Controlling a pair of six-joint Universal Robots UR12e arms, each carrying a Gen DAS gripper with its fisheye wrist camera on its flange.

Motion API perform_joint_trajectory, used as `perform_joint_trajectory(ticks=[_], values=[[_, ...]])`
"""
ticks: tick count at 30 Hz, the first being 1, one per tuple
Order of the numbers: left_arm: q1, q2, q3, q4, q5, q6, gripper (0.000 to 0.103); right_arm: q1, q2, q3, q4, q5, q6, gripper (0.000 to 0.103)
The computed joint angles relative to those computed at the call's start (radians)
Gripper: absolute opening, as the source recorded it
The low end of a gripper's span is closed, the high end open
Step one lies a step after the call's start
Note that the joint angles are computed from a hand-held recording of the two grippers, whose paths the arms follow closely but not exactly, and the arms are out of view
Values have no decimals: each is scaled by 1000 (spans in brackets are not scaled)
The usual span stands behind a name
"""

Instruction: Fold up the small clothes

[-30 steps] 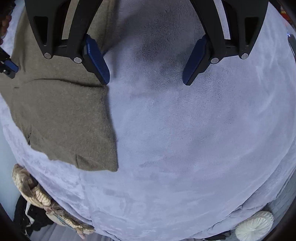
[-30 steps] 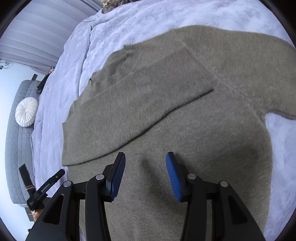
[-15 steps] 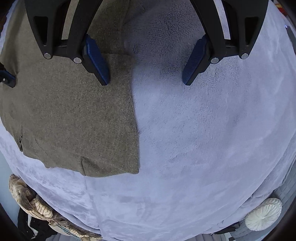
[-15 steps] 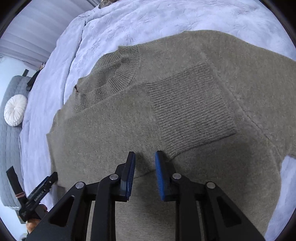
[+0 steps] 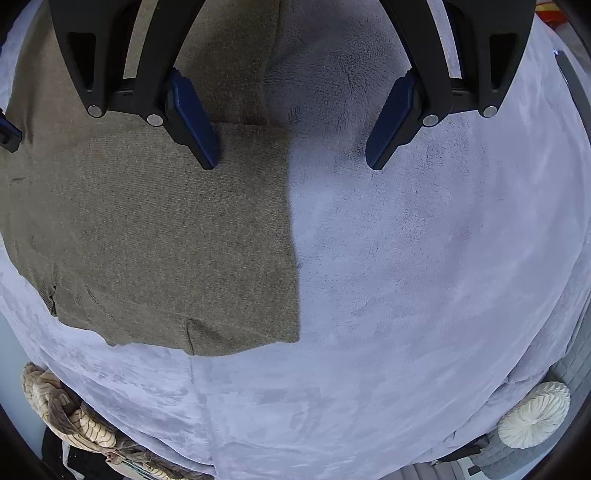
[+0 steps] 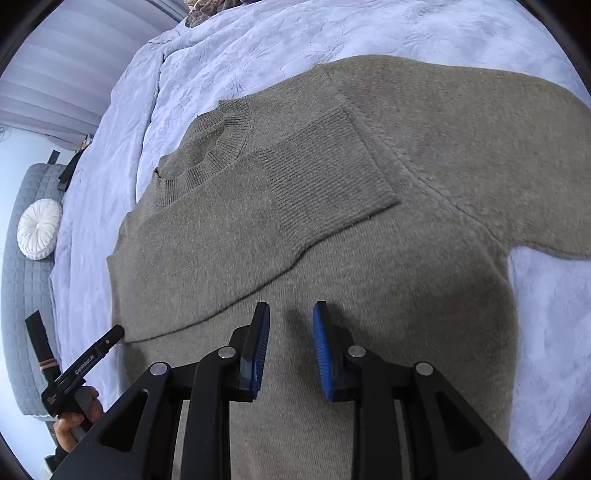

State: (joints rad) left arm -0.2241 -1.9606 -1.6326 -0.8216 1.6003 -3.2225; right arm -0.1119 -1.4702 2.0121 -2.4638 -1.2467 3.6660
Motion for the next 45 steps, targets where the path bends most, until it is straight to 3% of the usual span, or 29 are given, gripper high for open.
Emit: perform_joint_trajectory(ticks=[3,18,19,20,21,26,30,35,45], values=[[-16,-14,29,-19,0,16,83,-5,-16,12,6,11,11,44],[-77,13,39,-106,-32,105,83,-36,-85,85,3,77,85,65],[-83,14,38,-105,-31,112,84,-41,-92,94,-2,81,93,65],[-88,14,39,-106,-31,117,97,-46,-99,103,-5,85,99,65],[-94,14,39,-105,-30,119,103,-51,-105,111,-8,88,106,65],[-134,5,51,-122,-35,158,103,-87,-141,157,-30,95,148,75],[-153,-15,80,-172,-77,152,103,-122,-176,192,-49,94,170,75],[-187,-52,128,-256,-52,138,103,-172,-215,230,-83,81,197,75],[-234,-70,160,-227,-101,121,103,-349,-305,349,-247,73,348,75]])
